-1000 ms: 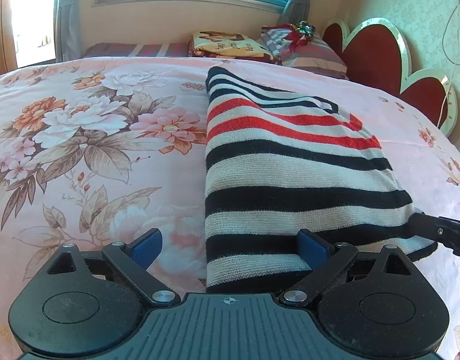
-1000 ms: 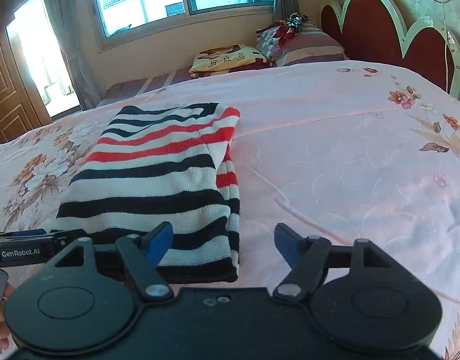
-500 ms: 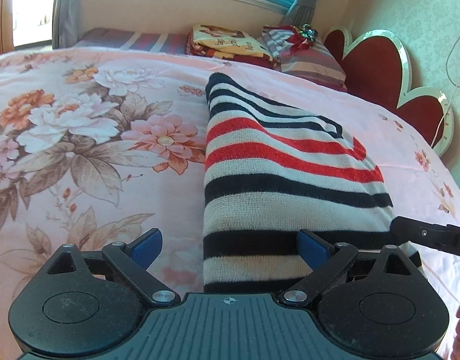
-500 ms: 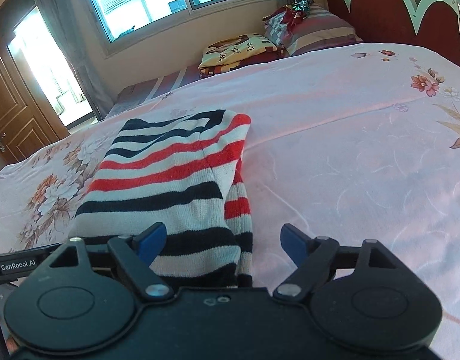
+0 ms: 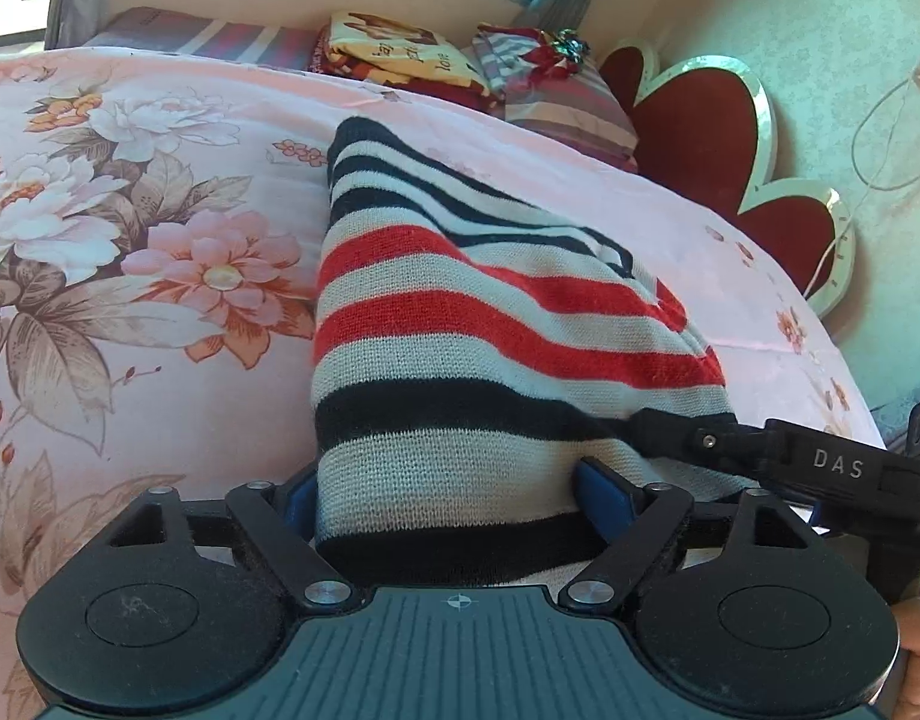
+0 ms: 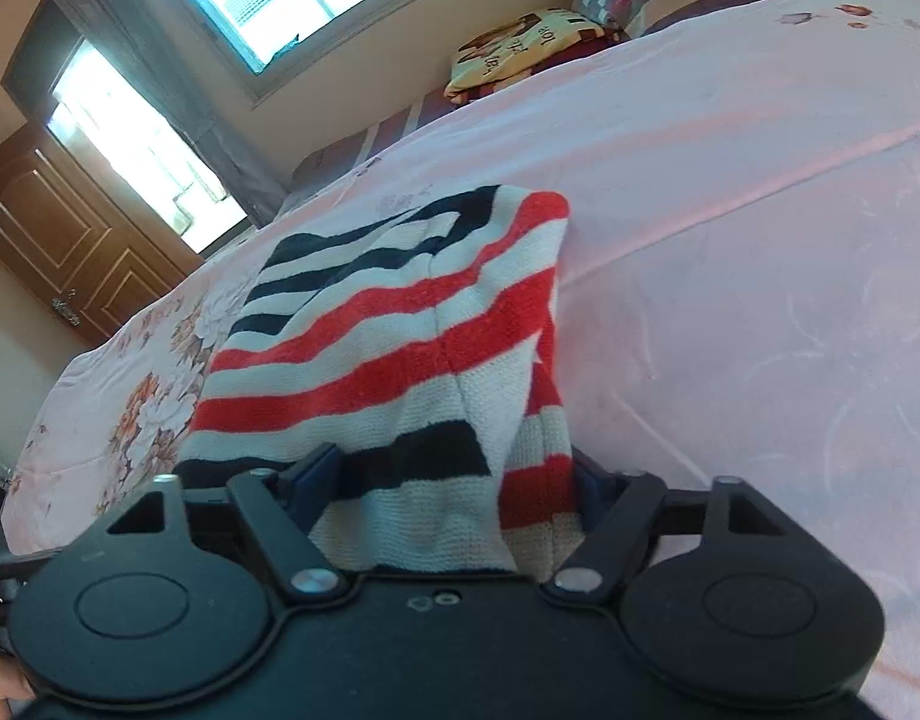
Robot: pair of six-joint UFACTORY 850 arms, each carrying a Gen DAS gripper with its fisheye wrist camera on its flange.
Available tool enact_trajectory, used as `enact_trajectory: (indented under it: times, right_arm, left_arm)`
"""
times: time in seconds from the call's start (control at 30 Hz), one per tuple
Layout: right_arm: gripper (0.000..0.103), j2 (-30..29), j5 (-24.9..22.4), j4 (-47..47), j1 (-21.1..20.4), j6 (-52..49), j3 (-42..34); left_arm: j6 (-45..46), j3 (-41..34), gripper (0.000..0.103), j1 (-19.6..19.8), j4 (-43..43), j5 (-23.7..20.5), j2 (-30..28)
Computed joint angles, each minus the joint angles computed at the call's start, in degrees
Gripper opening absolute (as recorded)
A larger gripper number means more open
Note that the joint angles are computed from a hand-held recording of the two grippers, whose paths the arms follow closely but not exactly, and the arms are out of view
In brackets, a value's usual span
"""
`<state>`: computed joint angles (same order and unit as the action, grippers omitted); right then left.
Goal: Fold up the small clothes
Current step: 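Grasp the strip end with the left gripper while the right gripper grasps the other end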
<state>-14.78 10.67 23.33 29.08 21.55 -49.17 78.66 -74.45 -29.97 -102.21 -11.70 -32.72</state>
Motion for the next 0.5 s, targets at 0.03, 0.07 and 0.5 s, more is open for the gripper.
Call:
enact_trajectory:
  times: [0.03, 0.07, 0.5]
  right_arm:
    - [0.056, 0.3, -0.1, 1.0, 0.1, -0.8, -0.1]
    - [0.050, 0.7, 0.0, 3.4, 0.3, -4.0, 0.0]
    - [0.039, -0.1, 4.4, 27.2, 3.2, -24.7, -1.3]
  left_arm:
    - [0.0, 0.0, 0.078, -0.1, -0.2, 0.2, 0.1]
    - [0.6, 0.2, 0.076, -0.2, -0.7, 0.5, 0.3]
    - [16.6, 0.7, 0.059, -1.6, -13.1, 4.3, 1.7]
